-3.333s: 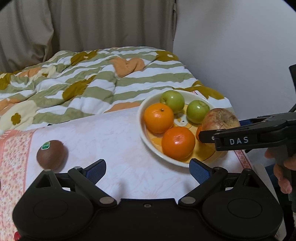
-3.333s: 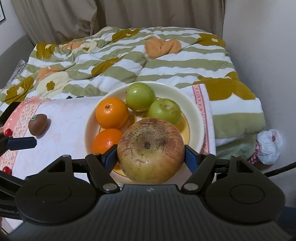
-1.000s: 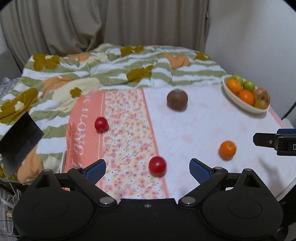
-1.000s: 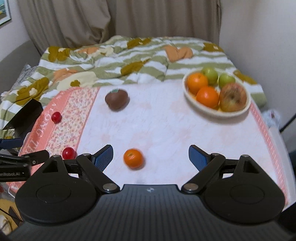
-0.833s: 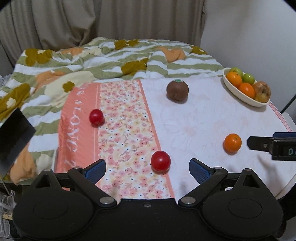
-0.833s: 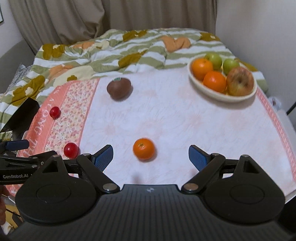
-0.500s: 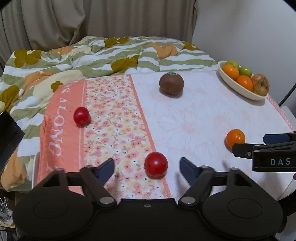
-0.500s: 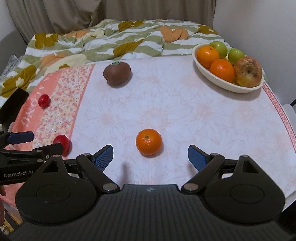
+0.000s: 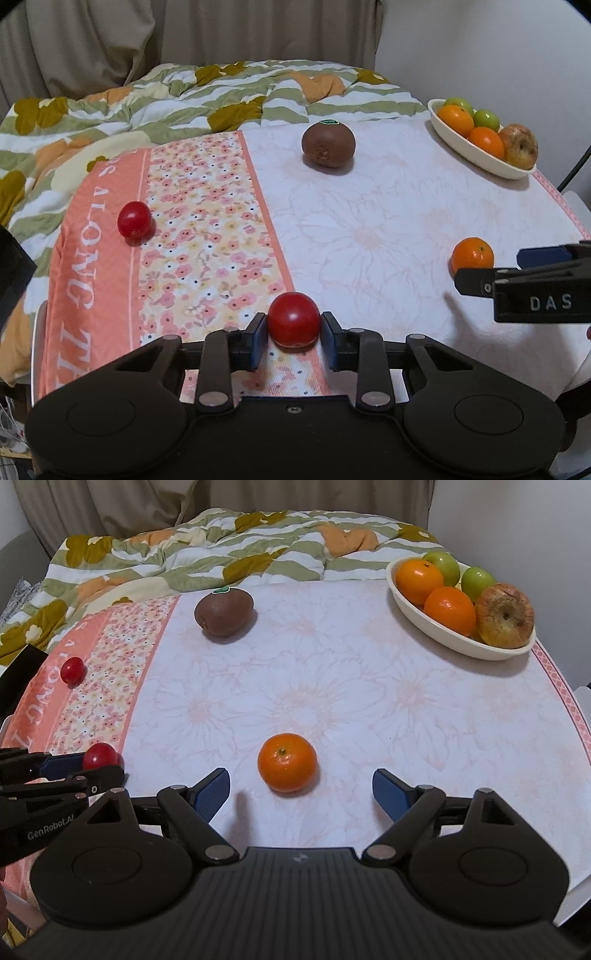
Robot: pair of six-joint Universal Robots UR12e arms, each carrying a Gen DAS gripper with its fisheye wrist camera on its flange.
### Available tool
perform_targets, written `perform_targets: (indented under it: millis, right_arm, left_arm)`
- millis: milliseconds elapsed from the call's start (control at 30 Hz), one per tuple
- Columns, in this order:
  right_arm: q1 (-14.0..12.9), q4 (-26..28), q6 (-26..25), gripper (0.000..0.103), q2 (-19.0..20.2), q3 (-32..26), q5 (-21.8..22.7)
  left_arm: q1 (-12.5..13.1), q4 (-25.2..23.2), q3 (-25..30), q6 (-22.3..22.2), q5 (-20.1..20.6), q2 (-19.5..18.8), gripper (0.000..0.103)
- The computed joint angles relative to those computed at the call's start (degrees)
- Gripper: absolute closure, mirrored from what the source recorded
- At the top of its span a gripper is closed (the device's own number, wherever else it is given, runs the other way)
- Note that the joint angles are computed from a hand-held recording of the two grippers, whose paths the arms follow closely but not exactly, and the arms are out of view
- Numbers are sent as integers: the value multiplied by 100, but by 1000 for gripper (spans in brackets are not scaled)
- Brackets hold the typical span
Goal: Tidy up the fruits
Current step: 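Grasp the red cherry tomato with the left tool while the right tool grasps the mandarin, then carry the tomato into the bowl and open the left tool while the right tool drops the mandarin in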
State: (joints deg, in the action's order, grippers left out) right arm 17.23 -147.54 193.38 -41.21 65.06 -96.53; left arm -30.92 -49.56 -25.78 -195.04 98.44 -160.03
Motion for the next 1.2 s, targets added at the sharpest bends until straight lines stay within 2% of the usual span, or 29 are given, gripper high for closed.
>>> perform_targets:
  millis: [100,167,400,533,833,1200]
  right_arm:
    - [-6,38,-113,10,52,-73,14]
    - [-23,78,-155,21,79,-116,88]
    - [-43,130,-312,31,157,-217,255]
    - [-35,105,-470,50,193,-264,234]
    - [-43,57,-583,50,114,-211,342]
    - [-53,-236,-505,50,-261,124,299]
  left_arm:
    - [-2,-45,32,-21,19,-12,69]
    - [-6,-70,32,-47,32,-8,69]
    - [-29,-147,41,-132,116,-3,69]
    - [-36,-158,-13,-223,144,32,69]
    - [-54,-62,-262,-417,206,190,70]
    - [-102,569,-546,-226,170,441,70]
